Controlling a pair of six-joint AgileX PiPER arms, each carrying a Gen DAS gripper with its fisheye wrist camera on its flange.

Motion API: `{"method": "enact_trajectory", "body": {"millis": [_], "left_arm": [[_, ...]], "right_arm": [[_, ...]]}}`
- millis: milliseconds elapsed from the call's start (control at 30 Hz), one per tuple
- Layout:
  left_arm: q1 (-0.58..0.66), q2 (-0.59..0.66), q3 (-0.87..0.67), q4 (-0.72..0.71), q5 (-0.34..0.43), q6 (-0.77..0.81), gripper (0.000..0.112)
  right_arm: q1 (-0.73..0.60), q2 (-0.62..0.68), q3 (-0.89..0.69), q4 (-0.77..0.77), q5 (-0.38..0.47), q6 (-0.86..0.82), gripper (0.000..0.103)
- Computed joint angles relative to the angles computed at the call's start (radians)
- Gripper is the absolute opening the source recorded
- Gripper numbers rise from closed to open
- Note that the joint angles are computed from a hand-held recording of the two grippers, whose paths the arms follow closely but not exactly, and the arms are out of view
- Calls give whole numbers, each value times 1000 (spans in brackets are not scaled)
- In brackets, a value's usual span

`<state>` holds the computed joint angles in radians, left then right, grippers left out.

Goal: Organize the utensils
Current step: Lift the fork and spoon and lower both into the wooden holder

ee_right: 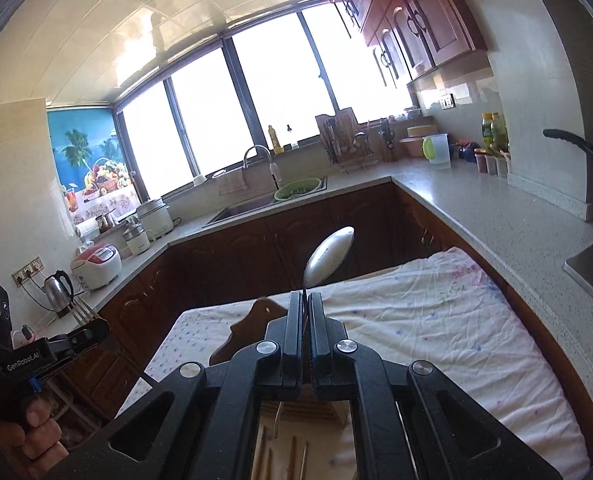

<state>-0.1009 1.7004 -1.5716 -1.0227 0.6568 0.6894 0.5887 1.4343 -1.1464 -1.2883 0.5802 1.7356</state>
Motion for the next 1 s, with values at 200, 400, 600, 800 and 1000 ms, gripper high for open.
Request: {"method": "enact_trajectory", "body": {"millis": [200,400,600,800,1000], "left_arm": [[-60,193,-194,92,-73,-98,2],[-81,317,-262,126,-60,-115,2],[-107,348,-227,150,-63,-102,2],[-112,346,-197,172,-80,-111,3],[-119,348,-211,219,-77,-150,3]], "right_arm": [[-42,153,-168,-23,-8,-93,2],[-56,281,-191,-109,-15,-44,2],[-98,334,-136,-138,-98,36,2],[-126,363,-131,-49,-163,-28,2],[-127,356,-139,-1,-171,-61,2]]}}
